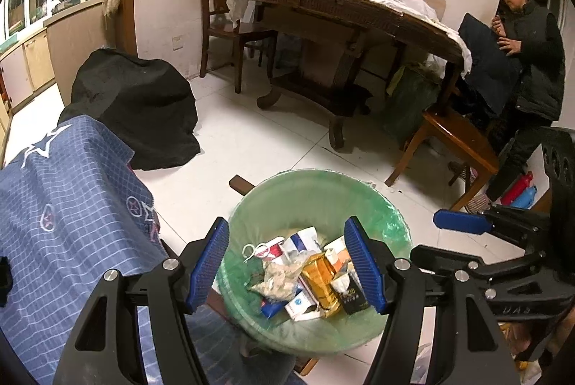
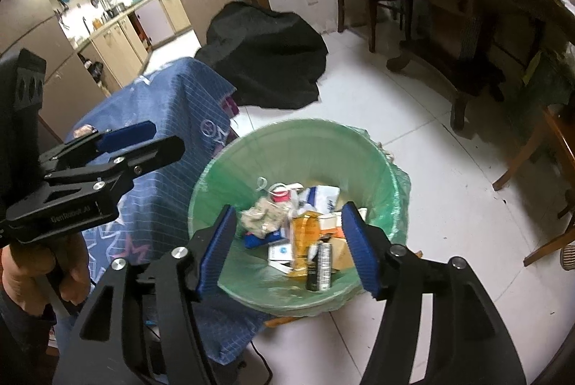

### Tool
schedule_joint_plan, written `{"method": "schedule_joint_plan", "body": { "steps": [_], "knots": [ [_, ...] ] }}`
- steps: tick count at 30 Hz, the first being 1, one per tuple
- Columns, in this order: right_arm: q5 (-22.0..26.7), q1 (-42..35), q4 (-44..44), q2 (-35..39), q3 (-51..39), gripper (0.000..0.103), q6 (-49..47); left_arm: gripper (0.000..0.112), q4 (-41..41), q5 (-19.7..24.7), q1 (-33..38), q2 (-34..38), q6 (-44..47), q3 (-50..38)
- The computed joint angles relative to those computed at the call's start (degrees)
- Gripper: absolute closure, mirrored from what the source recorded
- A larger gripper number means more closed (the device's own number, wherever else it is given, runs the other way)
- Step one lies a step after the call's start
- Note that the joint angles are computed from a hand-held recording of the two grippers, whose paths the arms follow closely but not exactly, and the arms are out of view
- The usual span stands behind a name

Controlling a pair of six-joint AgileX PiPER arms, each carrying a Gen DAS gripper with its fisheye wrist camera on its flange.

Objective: Collect trash
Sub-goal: 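Move both tools back over the table toward the sock and snack bag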

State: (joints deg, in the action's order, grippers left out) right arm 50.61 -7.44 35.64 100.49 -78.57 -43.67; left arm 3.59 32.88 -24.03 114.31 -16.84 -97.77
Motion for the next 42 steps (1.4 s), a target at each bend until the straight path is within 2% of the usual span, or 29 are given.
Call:
{"method": "schedule_joint_plan", "body": {
  "steps": [3, 9, 12, 17, 19, 22, 25, 27, 31, 36, 42],
  "knots": [
    [-2.65, 0.79, 2.35, -3.61, 4.72, 0.034, -2.31, 0.042, 1.5, -2.85, 1.0, -5.7, 0.37, 7.39],
    [-8.78, 1.72, 7.78, -10.65, 13.38, 0.026, -7.38, 0.039, 0.91, -7.65, 5.47, -17.65, 2.22, 21.8],
    [-10.43, 2.03, 11.29, -14.67, 16.8, 0.025, -10.72, 0.038, -0.67, -9.72, 8.62, -23.5, 4.75, 28.74],
    [-11.19, 3.63, 15.53, -19.52, 20.57, 0.022, -14.67, 0.037, -12.09, -10.64, 19.49, -32.41, 19.74, 40.0],
    [-11.36, 5.38, 16.74, -20.65, 21.6, 0.022, -15.57, 0.037, -21.6, -9.98, 26.14, -35.11, 31.19, 43.56],
    [-12.08, 9.4, 17.58, -21.1, 22.5, 0.022, -16.26, 0.037, -35.17, -6.13, 39.5, -38.03, 48.38, 47.68],
    [-13.43, 15.19, 16.83, -19.44, 21.86, 0.022, -15.16, 0.037, -46.37, 0.05, 55.4, -36.79, 64.25, 48.34],
    [-14.25, 18.92, 16.05, -17.66, 20.66, 0.022, -13.67, 0.037, -50.03, 4.64, 65.86, -33.85, 70.04, 46.17],
    [-16.41, 28.6, 14.12, -11.49, 15.69, 0.022, -9.69, 0.037, -51.65, 9.36, 77.25, -27.45, 74.2, 39.61],
    [-14.53, 37.57, 10.83, -1.12, 4.28, 0.022, -4.4, 0.035, -48.93, 12.59, 81.76, -18.94, 72.11, 28.88],
    [-3.91, 46.35, 1.28, 21.3, -27.2, 0.022, 11.65, 0.033, -42.74, 13.91, 78.3, -8.42, 63.21, 15.94]
  ]
}}
